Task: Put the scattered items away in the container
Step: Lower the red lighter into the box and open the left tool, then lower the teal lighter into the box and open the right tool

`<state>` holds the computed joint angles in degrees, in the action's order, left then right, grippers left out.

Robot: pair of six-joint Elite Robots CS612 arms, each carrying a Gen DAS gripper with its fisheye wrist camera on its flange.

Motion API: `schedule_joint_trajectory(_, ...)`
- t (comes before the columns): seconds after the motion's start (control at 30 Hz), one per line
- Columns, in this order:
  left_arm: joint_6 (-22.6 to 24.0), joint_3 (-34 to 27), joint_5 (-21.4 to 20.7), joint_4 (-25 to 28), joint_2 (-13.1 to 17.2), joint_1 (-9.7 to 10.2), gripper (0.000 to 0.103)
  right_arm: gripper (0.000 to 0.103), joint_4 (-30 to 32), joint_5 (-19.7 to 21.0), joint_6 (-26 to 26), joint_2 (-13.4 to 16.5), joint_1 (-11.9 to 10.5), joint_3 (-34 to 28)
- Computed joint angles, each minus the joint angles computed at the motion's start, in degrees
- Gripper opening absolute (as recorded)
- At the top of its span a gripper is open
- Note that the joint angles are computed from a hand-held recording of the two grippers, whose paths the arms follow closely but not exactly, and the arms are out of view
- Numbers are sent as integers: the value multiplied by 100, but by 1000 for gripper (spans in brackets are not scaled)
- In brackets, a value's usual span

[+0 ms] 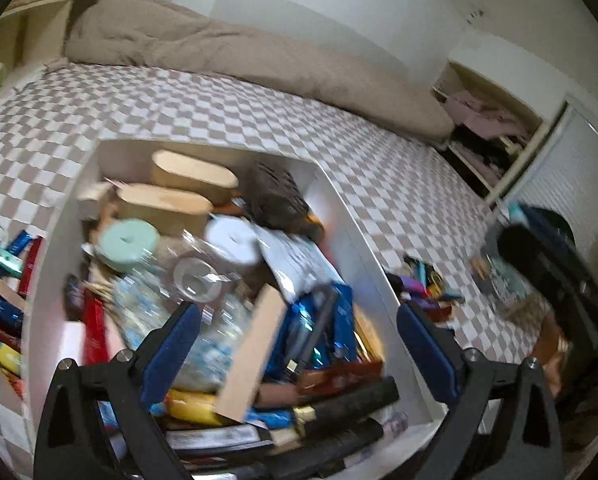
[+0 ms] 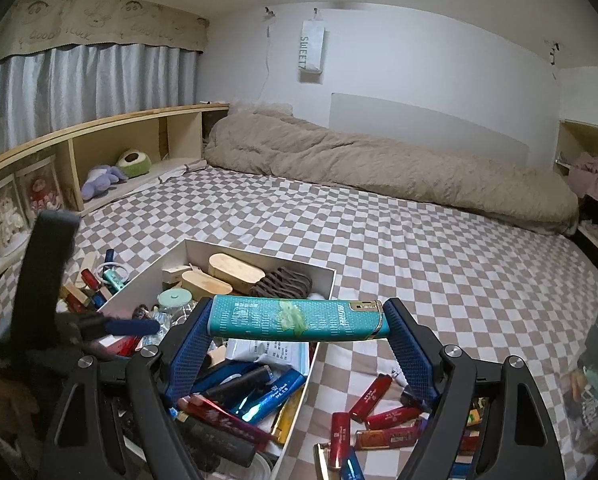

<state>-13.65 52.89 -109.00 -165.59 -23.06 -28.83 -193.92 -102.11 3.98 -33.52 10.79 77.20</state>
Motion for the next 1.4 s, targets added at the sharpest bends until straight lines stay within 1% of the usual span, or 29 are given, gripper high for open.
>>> schedule_joint_trajectory(0.13, -203, -81, 213, -103, 11, 64, 99, 84, 91, 71, 0, 23, -2, -51)
schedule_joint_trajectory(0.27, -312, -130, 350, -369, 15, 137, 99, 84, 286, 244, -128, 65, 7, -165)
schedule_joint_trajectory(0.47, -315, 46, 406, -845, -58, 247, 99, 84, 790, 609, -704, 190, 70, -496)
schedule_joint_trajectory(0.67, -377, 256, 512, -1233, -143, 332, 99, 84, 1381, 748, -1258, 369, 186, -915)
schedule_joint_trajectory(0.87, -333, 434, 959, -1464, -211, 377, 99, 84, 2010, 853, -1760, 574, 309, -1360)
schedule_joint_trajectory(0.97, -419, 517, 1173, -1584, -236, 427, 99, 84, 2398, 938, -2108, 691, 379, -1614)
schedule_joint_trajectory(1.07, -501, 586, 1480, -1677, -249, 462, 99, 84, 2740, 950, -2403, 804, 450, -1846)
schedule_joint_trajectory(1.17, -603, 591, 1720, -1707, -227, 491, 99, 84, 3058, 923, -2583, 926, 509, -2092)
schedule_joint_trajectory(1.23, -659, 588, 1751, -1706, -209, 511, 99, 84, 3283, 892, -2709, 1027, 547, -2293)
schedule_joint_trajectory(1.3, -705, 575, 1663, -1698, -190, 536, 99, 84, 3494, 903, -2844, 1098, 565, -2450)
schedule_joint_trajectory(1.4, -742, 557, 1578, -1664, -171, 563, 99, 84, 3909, 819, -3202, 1196, 590, -2703)
